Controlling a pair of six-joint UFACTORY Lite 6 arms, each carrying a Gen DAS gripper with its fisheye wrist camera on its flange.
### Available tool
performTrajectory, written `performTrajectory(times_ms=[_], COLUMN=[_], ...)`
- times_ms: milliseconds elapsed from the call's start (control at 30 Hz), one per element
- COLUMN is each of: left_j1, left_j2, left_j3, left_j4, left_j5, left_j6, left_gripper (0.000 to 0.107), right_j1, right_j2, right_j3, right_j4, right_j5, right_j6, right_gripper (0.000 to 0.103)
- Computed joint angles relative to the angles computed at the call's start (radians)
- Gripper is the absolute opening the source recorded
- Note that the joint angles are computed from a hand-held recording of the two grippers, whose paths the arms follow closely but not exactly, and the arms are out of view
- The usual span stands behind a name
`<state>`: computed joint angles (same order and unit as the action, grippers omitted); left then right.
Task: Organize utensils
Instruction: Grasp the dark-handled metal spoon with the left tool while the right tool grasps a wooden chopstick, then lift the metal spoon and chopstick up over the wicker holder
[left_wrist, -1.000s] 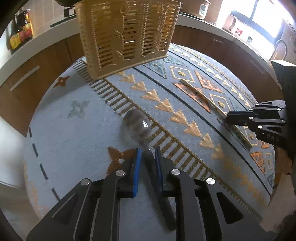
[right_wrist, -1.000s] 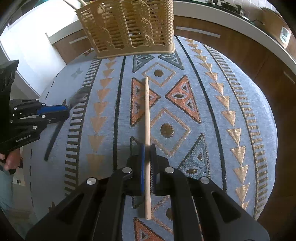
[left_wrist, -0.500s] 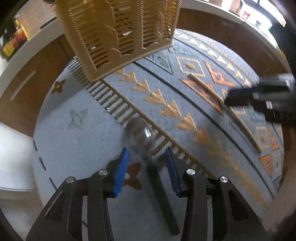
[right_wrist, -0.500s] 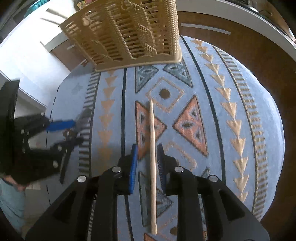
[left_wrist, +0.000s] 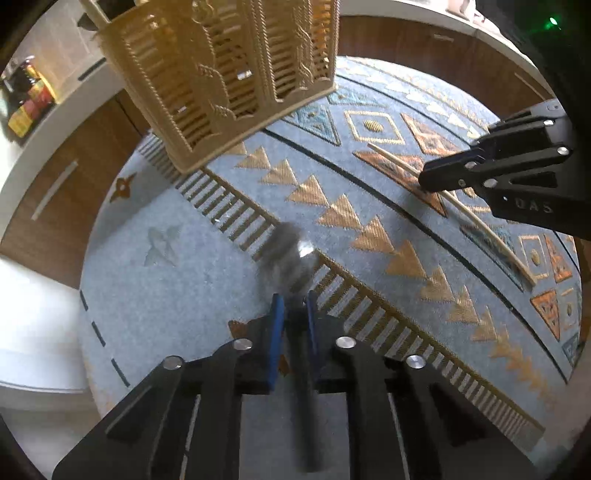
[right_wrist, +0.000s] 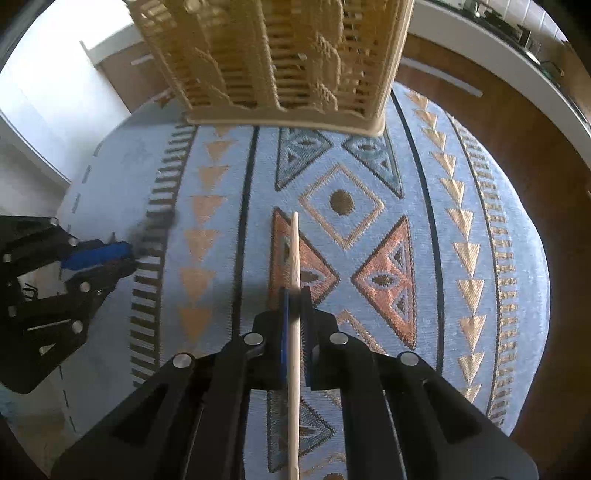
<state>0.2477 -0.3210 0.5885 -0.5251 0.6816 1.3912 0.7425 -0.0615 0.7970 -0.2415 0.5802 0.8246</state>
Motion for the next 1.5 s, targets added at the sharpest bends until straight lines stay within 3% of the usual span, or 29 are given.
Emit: performTrajectory(times_ms=[200, 367, 500, 600, 767, 900, 1233, 1333, 1500], left_j1=[0.190, 0.376, 0.555, 0.600, 0.598, 0.497, 0.082, -0.045, -0.208], left_j2=[-0.017, -0.079, -0.169, -0.228, -0.260, -0.244, -0.070, -0.032, 0.022], left_j3=[0.000, 0.037, 0.043, 0.067, 0.144, 0.212, 0.342, 0.337, 0.312], left_j4=[-0.239, -0.399, -0.537, -0.630, -0.825, -0.990, -1.271, -1.408, -1.681], left_j5=[0.156, 0.378, 0.615, 0.708, 0.759, 0.659, 0.241, 0.093, -0.048], left_j6=[0.222, 0.289, 0.354, 0.322, 0.230, 0.128, 0.099, 0.237, 0.568], left_gripper=[0.009, 0.009, 0.009, 0.009, 0.009, 0.009, 0.009, 0.009, 0.009], right_j1=[0.139, 0.201, 0.291, 0.347, 0.384, 0.324, -0.056, -0.132, -0.264], right_j2=[-0.189, -0.375, -0.538, -0.596, -0.601, -0.532, -0.296, -0.235, -0.160], right_j3=[-0.074, -0.136, -0.189, -0.172, -0.069, 0.060, 0.295, 0.313, 0.287], right_j4=[-0.205, -0.329, -0.429, -0.503, -0.702, -0.863, -1.118, -1.285, -1.588], right_j5=[0.031, 0.082, 0.131, 0.141, 0.190, 0.209, -0.030, -0.057, -0.133], right_j6=[0.257, 0.371, 0.490, 0.582, 0.701, 0.744, 0.751, 0.883, 1.213], right_gripper=[0.004, 0.004, 0.004, 0.004, 0.004, 0.004, 0.004, 0.004, 0.004])
